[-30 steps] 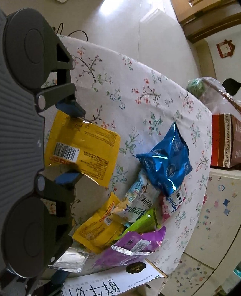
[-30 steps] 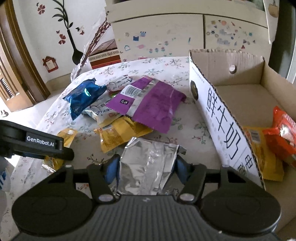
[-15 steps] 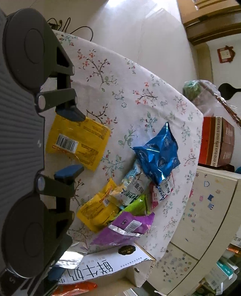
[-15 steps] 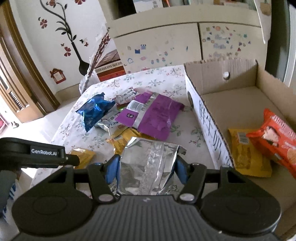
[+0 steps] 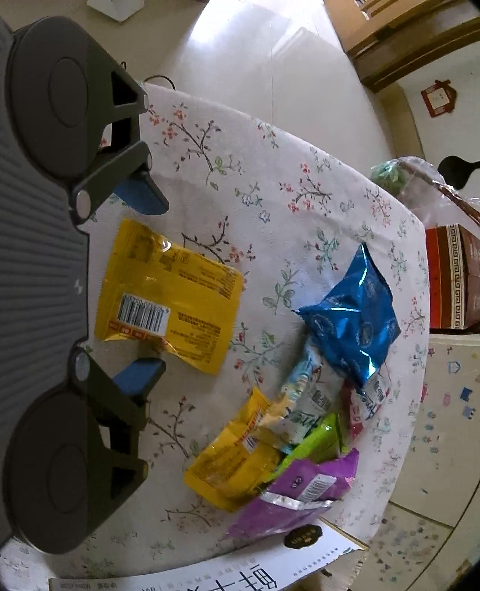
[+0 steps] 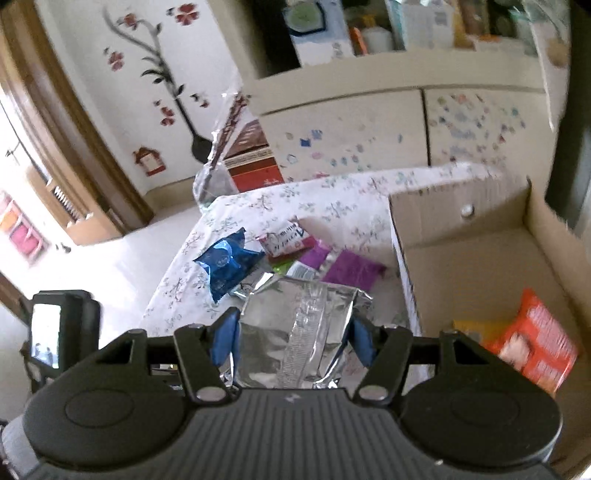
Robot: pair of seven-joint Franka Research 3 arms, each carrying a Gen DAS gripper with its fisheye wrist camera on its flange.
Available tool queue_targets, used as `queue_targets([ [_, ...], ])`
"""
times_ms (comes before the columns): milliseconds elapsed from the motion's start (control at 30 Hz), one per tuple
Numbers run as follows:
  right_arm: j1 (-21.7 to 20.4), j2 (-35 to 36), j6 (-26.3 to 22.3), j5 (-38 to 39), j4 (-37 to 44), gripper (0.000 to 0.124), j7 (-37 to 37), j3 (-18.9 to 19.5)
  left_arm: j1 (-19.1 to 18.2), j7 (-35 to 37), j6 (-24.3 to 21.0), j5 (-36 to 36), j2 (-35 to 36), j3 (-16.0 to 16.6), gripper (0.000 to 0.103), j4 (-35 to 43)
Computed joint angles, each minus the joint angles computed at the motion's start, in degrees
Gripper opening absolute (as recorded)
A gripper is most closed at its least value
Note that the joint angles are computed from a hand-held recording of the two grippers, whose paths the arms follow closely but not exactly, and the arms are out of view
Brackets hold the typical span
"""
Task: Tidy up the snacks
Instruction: 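Lift and carry the silver bag and yellow bag over the cardboard box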
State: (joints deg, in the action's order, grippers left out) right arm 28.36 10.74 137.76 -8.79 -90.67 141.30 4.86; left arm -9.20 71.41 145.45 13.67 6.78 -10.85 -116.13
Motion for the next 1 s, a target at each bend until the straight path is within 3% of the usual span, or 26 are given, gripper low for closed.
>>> queue_targets([
  [67,-0.32,-0.32,1.01,0.51,-0.71,0.063,-0.65,-0.02,0.67,2.79,0.85,-3.93,-0.33,-0.52,0.069,-0.34],
  [167,-0.82,-1.16,3.38,2.84,-3.02,0.063,2.06,-0.08,0.58,2.88,0.84,-5.24,-0.72,-0.54,0.065,-0.58],
  [400,-1.13,-1.59,3.77,1.36,-3.58,0.063,4.91,-0.4,0.45,-0.77,2.75,-6.28,-2.24,-0.26,0.064,-0.82],
  [733,-2.17,-2.97,4.1,1.9,-5.35,0.063,6.34,-0.09,-0.69,5.1,7.24,-15.43,-3.55,-1.74,0.064,-0.25],
  [1000,-3.03,-5.48,4.65,-3.14,-7.71,0.063,11.47,-0.52,-1.98,8.91,9.11,-21.38,-2.86,-2.87,0.064,1.32],
])
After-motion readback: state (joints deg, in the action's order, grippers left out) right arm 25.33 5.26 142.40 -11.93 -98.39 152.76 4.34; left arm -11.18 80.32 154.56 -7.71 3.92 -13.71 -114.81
